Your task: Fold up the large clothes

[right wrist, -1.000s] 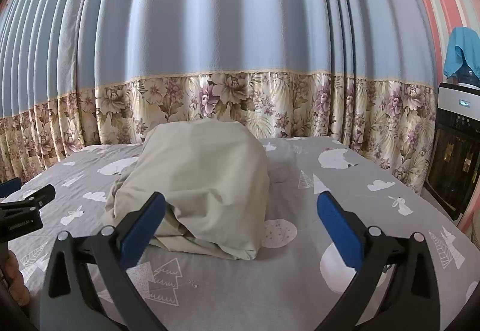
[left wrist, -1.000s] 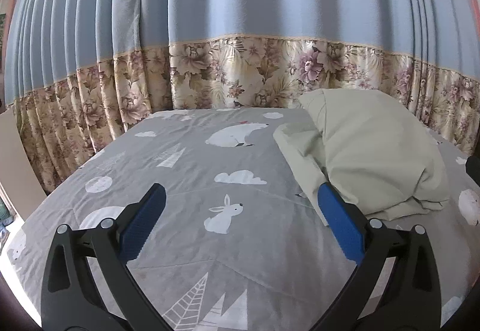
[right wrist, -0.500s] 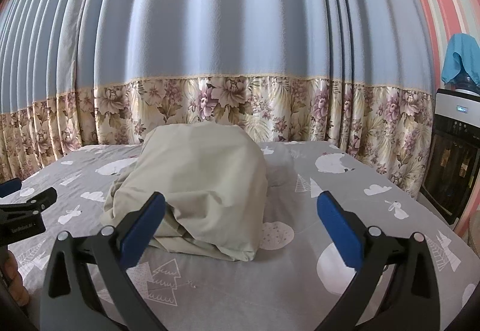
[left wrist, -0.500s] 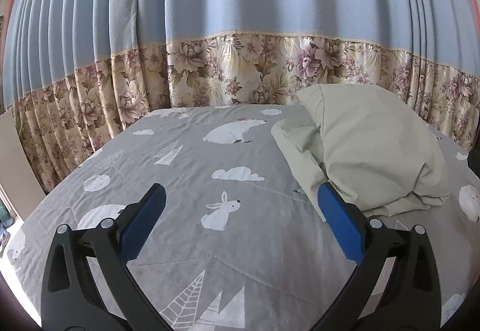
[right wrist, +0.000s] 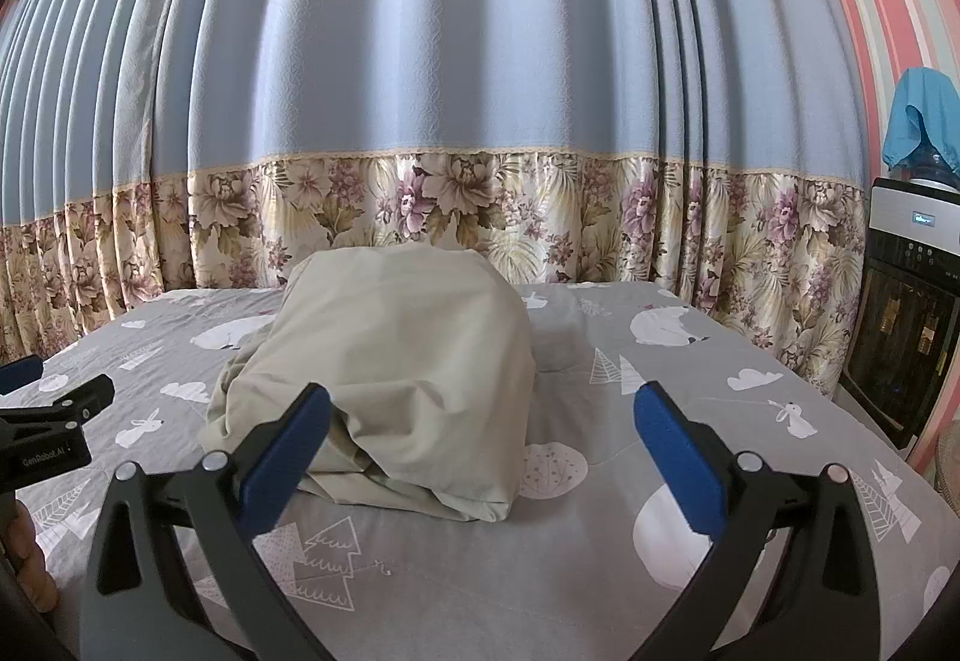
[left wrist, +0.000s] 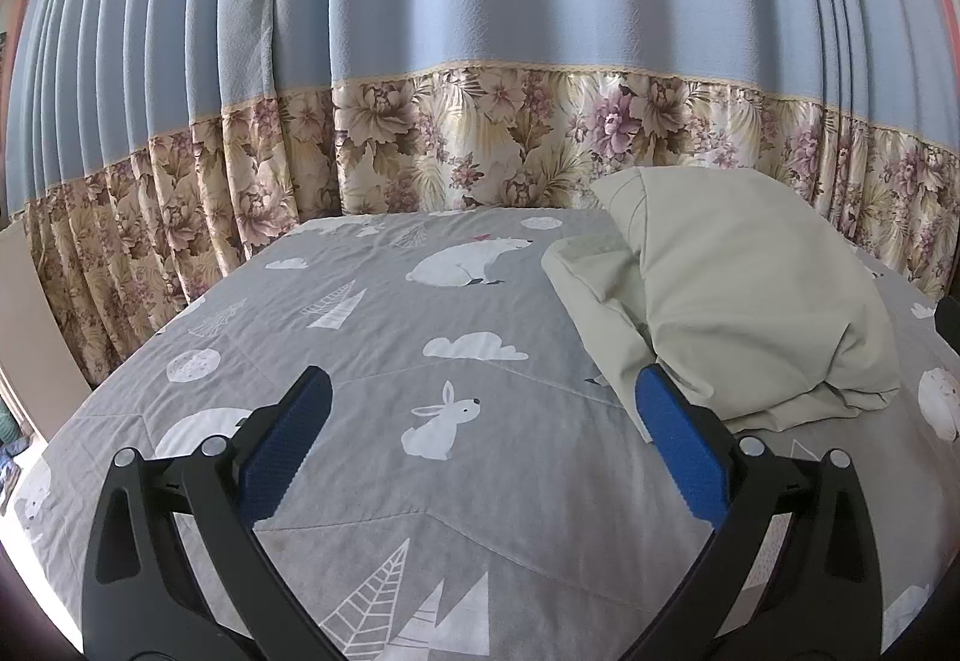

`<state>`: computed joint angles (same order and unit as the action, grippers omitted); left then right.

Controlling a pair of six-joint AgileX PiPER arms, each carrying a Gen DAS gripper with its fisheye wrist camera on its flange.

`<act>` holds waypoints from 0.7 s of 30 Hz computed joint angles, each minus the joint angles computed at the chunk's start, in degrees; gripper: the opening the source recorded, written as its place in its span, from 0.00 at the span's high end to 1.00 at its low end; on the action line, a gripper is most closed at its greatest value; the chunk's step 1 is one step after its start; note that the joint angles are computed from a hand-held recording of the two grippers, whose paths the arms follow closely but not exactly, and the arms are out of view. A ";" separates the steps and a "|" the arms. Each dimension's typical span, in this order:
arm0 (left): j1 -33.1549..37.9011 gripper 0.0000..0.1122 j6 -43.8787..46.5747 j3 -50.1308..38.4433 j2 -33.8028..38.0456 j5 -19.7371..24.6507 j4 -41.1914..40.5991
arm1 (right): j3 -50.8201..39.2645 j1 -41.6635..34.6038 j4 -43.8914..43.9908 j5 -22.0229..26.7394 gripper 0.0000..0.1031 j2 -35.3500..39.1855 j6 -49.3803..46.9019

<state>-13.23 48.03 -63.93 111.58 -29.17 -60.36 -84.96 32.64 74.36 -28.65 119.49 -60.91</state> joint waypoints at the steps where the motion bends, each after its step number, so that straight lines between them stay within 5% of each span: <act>1: -0.14 0.11 0.35 -0.09 0.01 0.00 -0.45 | 0.01 0.01 0.01 0.01 0.02 -0.01 -0.01; 21: -0.30 0.11 0.65 -0.06 -0.02 -0.18 -0.77 | 0.15 -0.52 -0.83 0.59 0.02 -0.02 0.42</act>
